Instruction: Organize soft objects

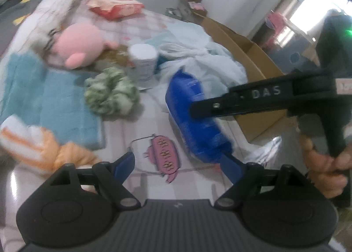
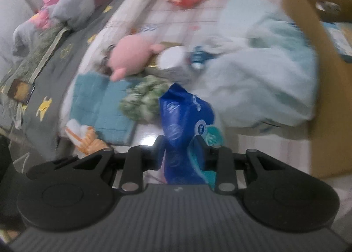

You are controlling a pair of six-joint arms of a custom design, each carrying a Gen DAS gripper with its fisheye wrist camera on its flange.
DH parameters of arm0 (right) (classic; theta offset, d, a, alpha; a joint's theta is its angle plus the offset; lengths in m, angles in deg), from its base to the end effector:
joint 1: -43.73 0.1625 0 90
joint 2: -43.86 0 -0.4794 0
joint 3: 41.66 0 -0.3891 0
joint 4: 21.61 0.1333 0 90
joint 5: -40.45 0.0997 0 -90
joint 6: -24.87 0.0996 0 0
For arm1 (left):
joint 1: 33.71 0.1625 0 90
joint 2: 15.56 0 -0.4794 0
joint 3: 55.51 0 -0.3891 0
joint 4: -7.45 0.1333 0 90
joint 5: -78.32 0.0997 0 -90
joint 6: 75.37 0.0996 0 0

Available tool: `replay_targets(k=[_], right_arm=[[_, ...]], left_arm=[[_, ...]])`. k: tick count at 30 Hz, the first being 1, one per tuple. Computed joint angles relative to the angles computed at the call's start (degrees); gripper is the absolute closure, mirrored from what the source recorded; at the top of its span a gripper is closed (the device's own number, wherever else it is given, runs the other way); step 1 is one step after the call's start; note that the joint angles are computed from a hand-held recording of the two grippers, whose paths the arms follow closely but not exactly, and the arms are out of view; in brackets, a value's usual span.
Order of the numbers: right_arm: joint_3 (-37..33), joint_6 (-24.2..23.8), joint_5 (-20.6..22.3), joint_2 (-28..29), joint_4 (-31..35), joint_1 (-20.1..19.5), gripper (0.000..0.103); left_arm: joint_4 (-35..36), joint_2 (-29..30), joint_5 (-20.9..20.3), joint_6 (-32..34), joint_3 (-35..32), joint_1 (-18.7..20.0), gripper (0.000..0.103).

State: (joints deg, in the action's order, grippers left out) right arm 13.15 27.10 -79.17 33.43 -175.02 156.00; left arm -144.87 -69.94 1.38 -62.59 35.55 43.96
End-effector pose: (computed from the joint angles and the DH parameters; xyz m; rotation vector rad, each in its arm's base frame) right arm 0.4083 -0.7751 -0.0722 0.3451 -2.6277 0.5822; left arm -0.0022 -0.7397 0.2754 0.5460 2.7923 -0.6460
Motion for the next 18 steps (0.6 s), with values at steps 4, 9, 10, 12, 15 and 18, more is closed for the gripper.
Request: replay_targets(k=[4,9,10,12,15,18], right_arm=[[-3.2,2.3,8.5,1.8,2.4,-0.4,0.069],[0.1,3.6,8.7,0.4,-3.4,-1.0,0.060],[1.2,4.3,8.7,-0.2,-4.1,-1.4,0.059],[3.1,5.6,9.3,-1.1,-5.4,-2.2,0.058],[4.7,6.6,10.6,-1.7,-6.7,-3.6,0.054],[4.8,7.7,12.7,-1.3,-6.5,-5.0,0.052]], left_arm=[[-0.7,-0.9,0.5,-1.5,0.5,0.6,0.017],[-0.7,-0.7,0.5,-1.6,0.1,0.9,0.019],[-0.9,-0.5,1.1,-1.1,0.1,0.7,0.021],[-1.0,-0.1,2.3,0.0,-0.2,0.3,0.022],[0.4,0.9,2.5,0.4,-1.5,0.0,0.022],[2.4,2.4,4.3,-0.3,-3.3,-0.4,0.024]])
